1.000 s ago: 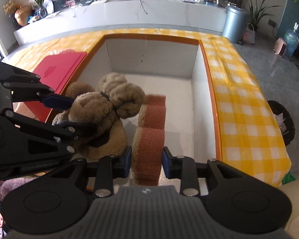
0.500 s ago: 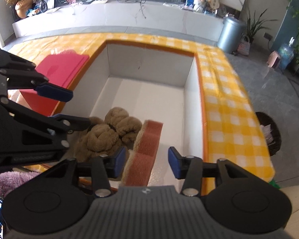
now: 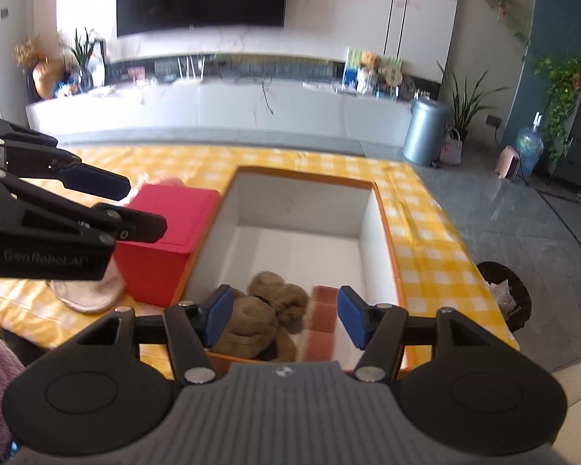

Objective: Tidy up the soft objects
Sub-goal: 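Open both grippers to drop the plush toys inside the orange box, then move both grippers back over the remaining pile of soft items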

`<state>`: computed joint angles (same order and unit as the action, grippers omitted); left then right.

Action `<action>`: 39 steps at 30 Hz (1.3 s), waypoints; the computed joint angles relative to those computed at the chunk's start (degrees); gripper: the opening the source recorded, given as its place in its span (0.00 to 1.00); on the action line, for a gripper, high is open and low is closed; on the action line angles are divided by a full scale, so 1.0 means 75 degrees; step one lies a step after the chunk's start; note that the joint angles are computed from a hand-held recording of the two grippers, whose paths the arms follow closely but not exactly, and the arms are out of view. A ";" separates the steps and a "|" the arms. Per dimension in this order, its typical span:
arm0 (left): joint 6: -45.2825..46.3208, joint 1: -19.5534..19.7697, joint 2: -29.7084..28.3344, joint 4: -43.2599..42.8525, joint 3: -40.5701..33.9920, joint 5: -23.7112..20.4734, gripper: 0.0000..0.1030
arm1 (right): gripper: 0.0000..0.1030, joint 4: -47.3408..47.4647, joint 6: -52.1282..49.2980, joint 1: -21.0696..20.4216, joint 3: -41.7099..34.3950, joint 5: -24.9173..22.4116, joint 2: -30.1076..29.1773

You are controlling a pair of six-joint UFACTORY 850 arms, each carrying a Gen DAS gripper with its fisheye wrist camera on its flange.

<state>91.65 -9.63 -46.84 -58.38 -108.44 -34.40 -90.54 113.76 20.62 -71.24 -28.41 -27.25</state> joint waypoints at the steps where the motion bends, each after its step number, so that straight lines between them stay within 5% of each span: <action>1: 0.0224 0.0077 0.0099 -0.0250 0.0159 0.0024 0.54 | 0.59 -0.0180 0.0292 0.0094 0.0048 -0.0083 0.0016; 10: 0.1519 0.0660 0.0756 -0.1917 0.1368 0.0430 0.54 | 0.60 -0.1305 0.2625 0.0926 0.0157 -0.0630 -0.0114; 21: 0.1960 0.1375 0.0945 -0.3018 0.2134 0.0771 0.54 | 0.60 -0.1789 0.3486 0.1485 -0.0269 -0.0662 -0.0736; 39: -0.0073 0.2065 0.0212 -0.1733 0.1627 0.0759 0.54 | 0.60 -0.1110 0.2188 0.1519 -0.1719 0.0164 -0.1946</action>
